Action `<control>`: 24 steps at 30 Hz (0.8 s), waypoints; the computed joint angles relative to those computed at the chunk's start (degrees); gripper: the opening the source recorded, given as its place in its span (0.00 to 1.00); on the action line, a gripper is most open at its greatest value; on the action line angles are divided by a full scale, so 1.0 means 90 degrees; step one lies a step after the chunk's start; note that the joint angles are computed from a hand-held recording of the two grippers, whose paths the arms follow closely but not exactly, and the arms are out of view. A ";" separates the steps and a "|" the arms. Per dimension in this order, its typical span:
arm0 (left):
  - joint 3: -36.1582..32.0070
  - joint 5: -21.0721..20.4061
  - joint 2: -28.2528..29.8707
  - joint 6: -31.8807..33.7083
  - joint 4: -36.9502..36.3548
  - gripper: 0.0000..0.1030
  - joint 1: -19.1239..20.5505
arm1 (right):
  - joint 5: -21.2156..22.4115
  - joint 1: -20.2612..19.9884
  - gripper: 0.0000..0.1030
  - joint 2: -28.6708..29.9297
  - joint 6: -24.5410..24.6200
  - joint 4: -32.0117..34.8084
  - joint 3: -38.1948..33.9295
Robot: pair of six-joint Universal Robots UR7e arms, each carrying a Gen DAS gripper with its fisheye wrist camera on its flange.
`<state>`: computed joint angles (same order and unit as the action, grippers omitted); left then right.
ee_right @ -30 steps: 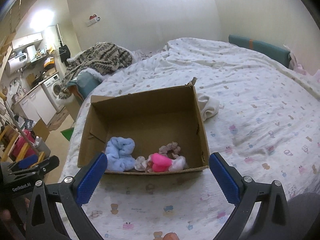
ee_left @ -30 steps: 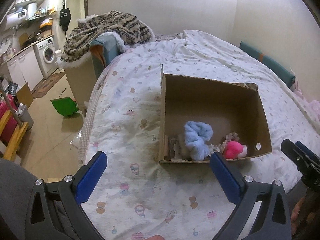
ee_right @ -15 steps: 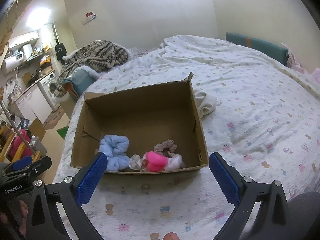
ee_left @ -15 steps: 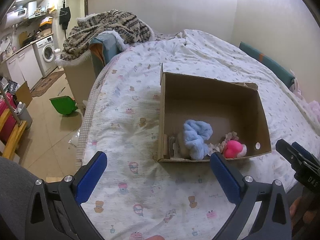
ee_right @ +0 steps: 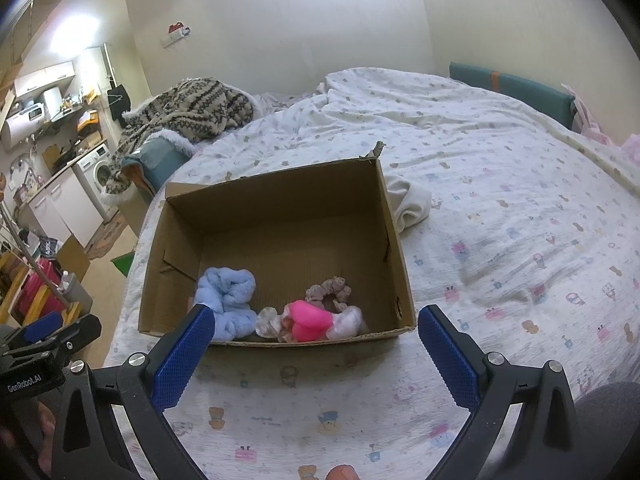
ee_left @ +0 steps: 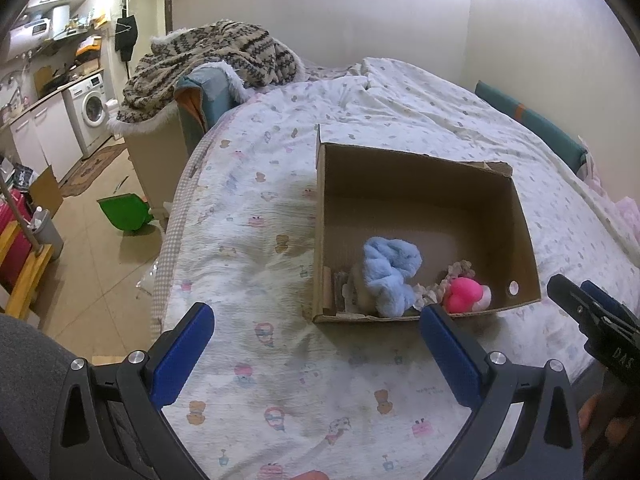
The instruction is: Organize soft objects
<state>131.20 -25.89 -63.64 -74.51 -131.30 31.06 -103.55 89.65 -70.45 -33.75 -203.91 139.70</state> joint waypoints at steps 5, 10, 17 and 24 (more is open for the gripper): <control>0.0004 -0.0008 0.0003 0.0010 -0.0010 1.00 -0.0001 | 0.0013 -0.0025 1.00 0.0008 -0.0019 -0.0004 0.0001; 0.0013 -0.0004 0.0003 0.0039 -0.0040 1.00 -0.0004 | 0.0012 -0.0029 1.00 0.0008 -0.0021 0.0004 0.0000; 0.0017 -0.0005 0.0025 0.0082 -0.0109 1.00 0.0001 | 0.0008 -0.0046 1.00 0.0016 -0.0024 -0.0006 0.0013; 0.0007 -0.0032 0.0051 0.0104 -0.0164 1.00 0.0021 | 0.0008 -0.0045 1.00 0.0011 -0.0024 0.0004 0.0009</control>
<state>131.26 -26.18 -63.18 -73.57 -132.77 31.24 -103.48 89.25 -70.34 -33.97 -203.87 139.78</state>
